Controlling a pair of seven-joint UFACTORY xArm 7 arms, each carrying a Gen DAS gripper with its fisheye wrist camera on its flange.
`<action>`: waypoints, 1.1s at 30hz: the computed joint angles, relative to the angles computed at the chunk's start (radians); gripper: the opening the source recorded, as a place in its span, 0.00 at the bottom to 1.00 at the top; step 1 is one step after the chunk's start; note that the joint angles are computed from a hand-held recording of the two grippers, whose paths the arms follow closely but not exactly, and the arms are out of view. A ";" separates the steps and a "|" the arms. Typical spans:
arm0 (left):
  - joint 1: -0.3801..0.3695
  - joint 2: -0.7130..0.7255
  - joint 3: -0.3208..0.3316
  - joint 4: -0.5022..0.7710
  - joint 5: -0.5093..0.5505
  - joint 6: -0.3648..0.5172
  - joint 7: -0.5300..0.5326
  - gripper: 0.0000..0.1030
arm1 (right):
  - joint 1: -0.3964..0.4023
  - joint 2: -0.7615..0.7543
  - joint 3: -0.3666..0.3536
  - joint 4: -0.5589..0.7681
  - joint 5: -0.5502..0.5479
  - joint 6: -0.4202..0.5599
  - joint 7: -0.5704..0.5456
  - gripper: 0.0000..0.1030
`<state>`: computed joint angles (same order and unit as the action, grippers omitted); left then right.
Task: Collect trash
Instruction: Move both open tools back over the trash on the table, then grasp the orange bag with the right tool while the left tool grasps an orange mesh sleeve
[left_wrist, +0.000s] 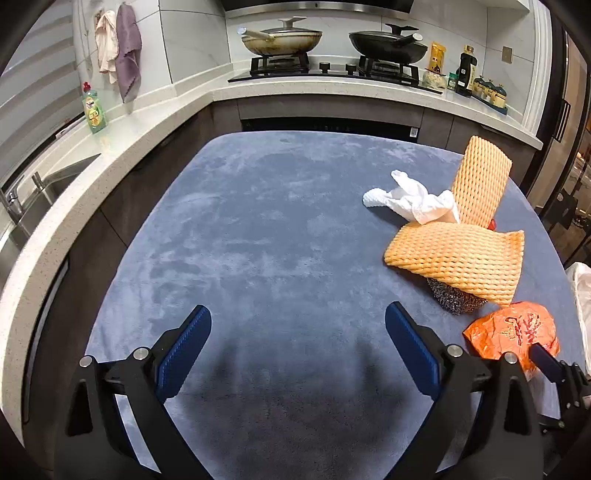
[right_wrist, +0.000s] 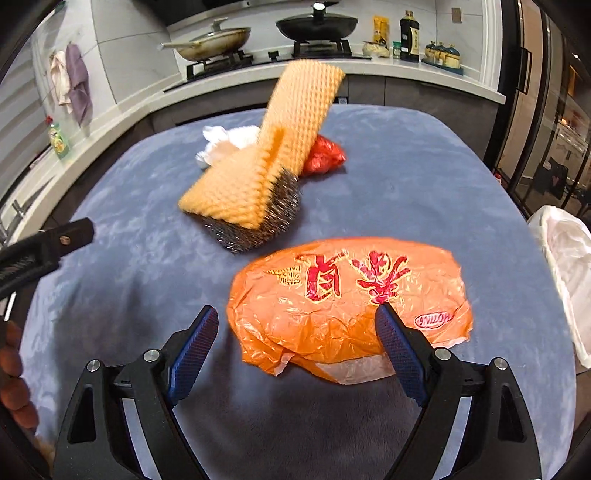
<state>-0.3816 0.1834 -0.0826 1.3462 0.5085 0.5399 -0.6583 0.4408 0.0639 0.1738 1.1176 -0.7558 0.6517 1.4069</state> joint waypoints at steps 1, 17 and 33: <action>0.001 0.003 -0.002 0.002 -0.005 0.000 0.005 0.89 | -0.001 0.003 -0.002 -0.001 -0.002 0.000 0.002 0.81; -0.068 0.071 -0.025 0.090 -0.047 -0.006 0.085 0.90 | -0.083 -0.159 0.000 -0.162 -0.016 -0.075 0.066 0.28; -0.224 0.265 0.027 0.336 -0.063 0.022 0.100 0.86 | -0.298 -0.430 0.102 -0.355 0.059 -0.128 0.116 0.27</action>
<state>-0.6053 0.4487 -0.0554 1.6826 0.4458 0.5621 -0.5579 0.1424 -0.3657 0.2758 0.7628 -0.6967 0.5240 1.5230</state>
